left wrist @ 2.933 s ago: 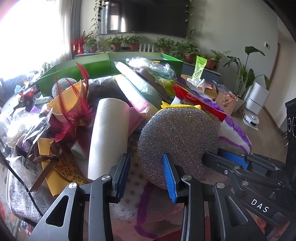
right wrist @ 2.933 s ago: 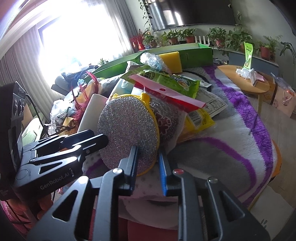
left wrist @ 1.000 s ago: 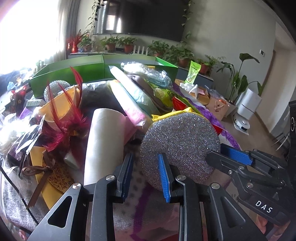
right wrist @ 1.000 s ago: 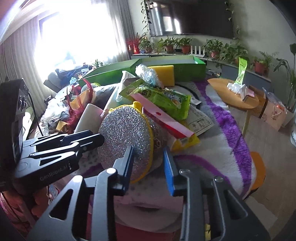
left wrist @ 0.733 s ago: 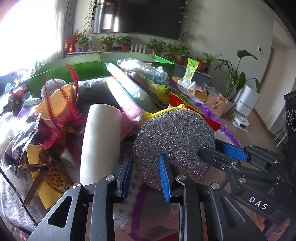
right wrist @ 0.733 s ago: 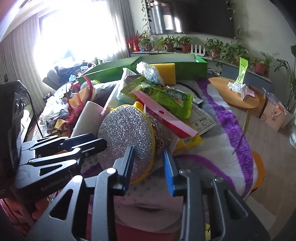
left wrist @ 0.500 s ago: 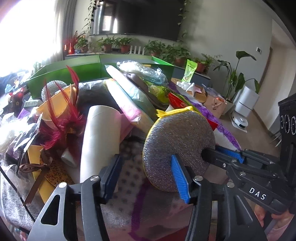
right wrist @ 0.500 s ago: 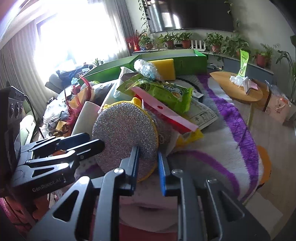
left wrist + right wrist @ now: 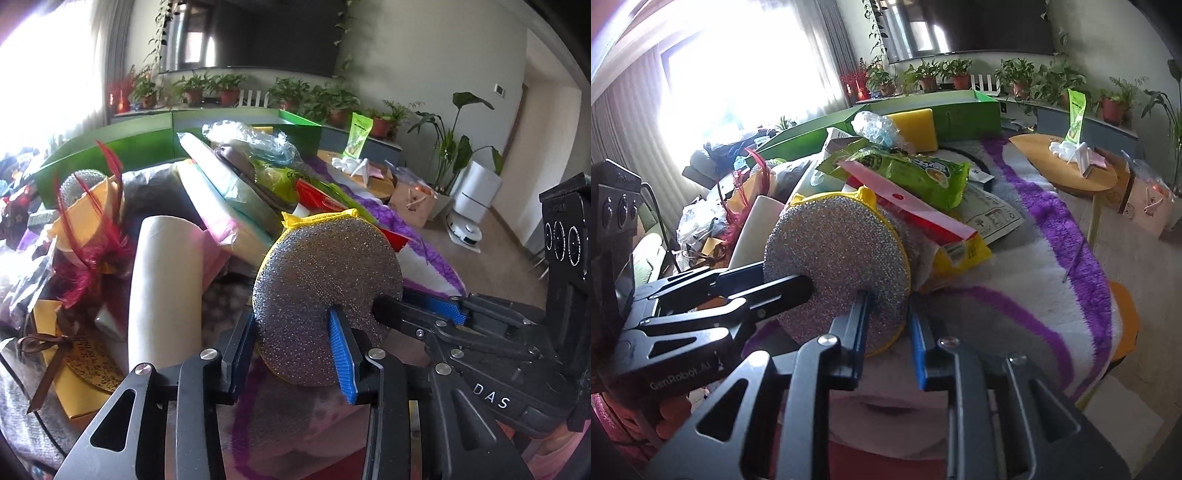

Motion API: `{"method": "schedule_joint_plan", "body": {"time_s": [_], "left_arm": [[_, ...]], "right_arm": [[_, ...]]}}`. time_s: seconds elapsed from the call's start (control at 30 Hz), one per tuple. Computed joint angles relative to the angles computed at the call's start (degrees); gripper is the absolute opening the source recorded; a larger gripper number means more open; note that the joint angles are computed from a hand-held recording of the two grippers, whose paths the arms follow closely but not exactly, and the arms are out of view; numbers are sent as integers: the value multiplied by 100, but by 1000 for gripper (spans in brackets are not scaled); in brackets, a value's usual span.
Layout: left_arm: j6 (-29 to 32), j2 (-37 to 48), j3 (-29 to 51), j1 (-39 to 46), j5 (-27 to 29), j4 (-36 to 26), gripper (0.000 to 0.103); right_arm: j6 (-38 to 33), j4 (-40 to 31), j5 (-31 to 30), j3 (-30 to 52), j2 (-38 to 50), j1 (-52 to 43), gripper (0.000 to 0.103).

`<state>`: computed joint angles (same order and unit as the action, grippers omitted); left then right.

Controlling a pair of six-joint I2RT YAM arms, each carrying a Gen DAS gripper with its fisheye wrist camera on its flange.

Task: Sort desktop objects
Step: 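Close the left gripper on the glittery scouring pad's edge, then lift the scouring pad with the left gripper toward the green box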

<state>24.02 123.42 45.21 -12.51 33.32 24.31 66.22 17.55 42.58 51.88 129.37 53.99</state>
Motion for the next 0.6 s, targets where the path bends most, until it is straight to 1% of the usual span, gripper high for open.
{"method": "schedule_joint_plan", "body": {"time_s": [0.07, 0.13, 0.2, 0.33, 0.4, 0.6], "left_arm": [[-33, -23, -14, 10, -52, -12, 39], [-35, -116, -111, 17, -77, 29, 39], [-24, -329, -299, 54, -93, 149, 39], [-43, -762, -688, 71, -149, 567, 39], [-64, -880, -716, 45, -237, 662, 39], [-386, -1148, -395, -45, -447, 554, 39]], "right_arm": [[-27, 91, -50, -22, 7, -27, 23], [-62, 133, -74, -51, -38, -8, 19], [-105, 89, 23, -71, -136, 87, 16], [-237, -173, 278, -21, -410, 214, 16], [-408, -188, 345, -21, -542, 181, 16], [-1250, 141, 295, -100, -946, -178, 16]]}}
